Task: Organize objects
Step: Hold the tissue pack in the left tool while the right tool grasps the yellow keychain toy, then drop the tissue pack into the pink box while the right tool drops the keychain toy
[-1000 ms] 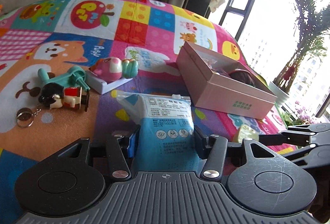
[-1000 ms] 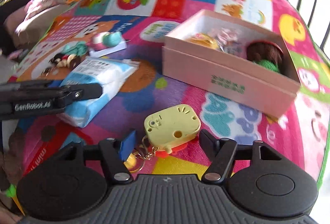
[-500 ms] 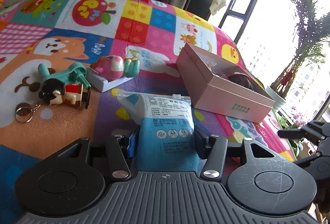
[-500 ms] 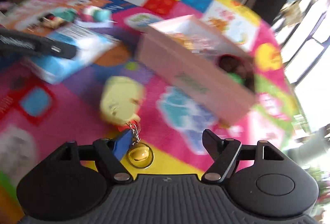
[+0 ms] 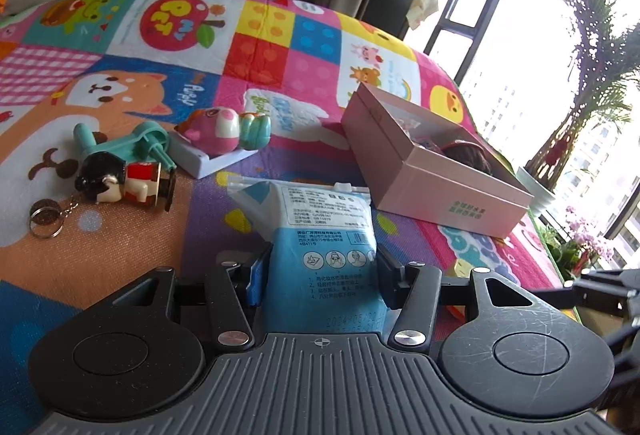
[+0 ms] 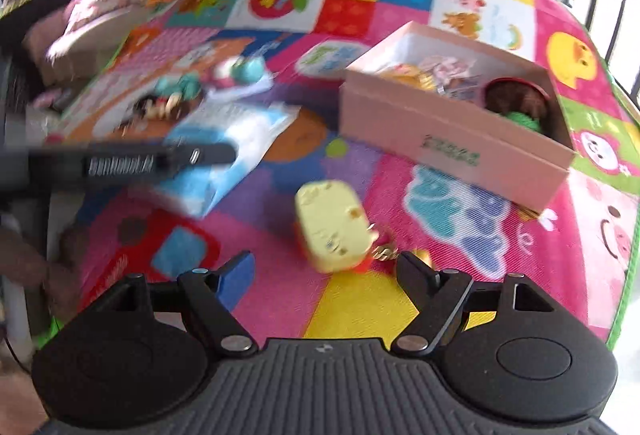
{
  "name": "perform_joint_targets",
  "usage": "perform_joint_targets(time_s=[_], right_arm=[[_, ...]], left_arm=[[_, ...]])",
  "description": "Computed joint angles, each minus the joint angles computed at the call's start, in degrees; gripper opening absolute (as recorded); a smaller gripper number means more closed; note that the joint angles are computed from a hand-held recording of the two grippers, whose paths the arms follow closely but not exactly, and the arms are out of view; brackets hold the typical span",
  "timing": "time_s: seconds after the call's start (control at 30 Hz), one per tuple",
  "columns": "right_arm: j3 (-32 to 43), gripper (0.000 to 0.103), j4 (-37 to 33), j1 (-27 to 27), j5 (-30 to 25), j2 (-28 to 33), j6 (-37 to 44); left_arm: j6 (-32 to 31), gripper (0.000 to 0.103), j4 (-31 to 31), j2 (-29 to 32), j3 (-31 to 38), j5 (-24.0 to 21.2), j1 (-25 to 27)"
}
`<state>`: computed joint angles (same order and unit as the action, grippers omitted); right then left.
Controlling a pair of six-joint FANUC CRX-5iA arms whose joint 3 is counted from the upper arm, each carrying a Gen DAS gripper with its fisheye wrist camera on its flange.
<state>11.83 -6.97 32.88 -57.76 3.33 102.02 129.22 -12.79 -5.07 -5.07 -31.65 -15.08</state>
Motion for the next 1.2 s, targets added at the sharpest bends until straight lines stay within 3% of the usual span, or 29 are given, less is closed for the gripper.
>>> perform_joint_targets(time_s=[0.2, 0.43, 0.5, 0.6, 0.7, 0.77, 0.87, 0.93, 0.97, 1.1, 1.2], right_arm=[[-1.53, 0.079, 4.6, -0.35, 0.4, 0.37, -2.03], [-11.37, 0.08, 25.72, 1.97, 11.92, -1.13, -15.08], [-7.98, 0.08, 19.7, 0.79, 9.21, -0.65, -11.99], [1.33, 0.08, 1.66, -3.29, -0.17, 0.87, -3.94], [5.21, 0.08, -7.26, -4.92, -4.61, 1.99, -1.22], [6.19, 0.077, -8.13, -4.35, -4.88, 2.92, -1.92], [5.71, 0.076, -3.86, -1.9, -1.82, 4.11, -7.24], [4.77, 0.069, -1.45, -0.7, 1.04, 4.49, -10.02], [5.05, 0.057, -1.12, -0.41, 0.99, 4.97, -9.8], [2.7, 0.047, 0.1, 0.46, 1.17, 3.35, -2.26], [-0.85, 0.048, 2.01, 0.47, 1.58, 0.43, 4.7]], left_arm=[[0.08, 0.057, -0.06, 0.01, 0.01, 0.0, -0.03], [0.08, 0.057, -0.02, 0.01, -0.04, 0.08, -0.01], [0.07, 0.057, -0.03, 0.03, -0.04, 0.08, -0.01], [0.03, 0.058, 0.05, 0.0, -0.09, 0.12, 0.02], [0.03, 0.058, 0.05, 0.0, -0.09, 0.12, 0.02], [-0.01, 0.058, 0.1, 0.0, -0.12, 0.18, 0.04], [-0.1, 0.058, 0.17, -0.03, -0.17, 0.21, 0.07], [-0.13, 0.058, 0.22, -0.05, -0.2, 0.24, 0.09], [-0.16, 0.058, 0.23, -0.05, -0.2, 0.24, 0.1], [-0.17, 0.058, 0.37, -0.06, -0.29, 0.36, 0.16], [0.17, 0.058, 0.21, 0.06, -0.26, 0.46, 0.07]])
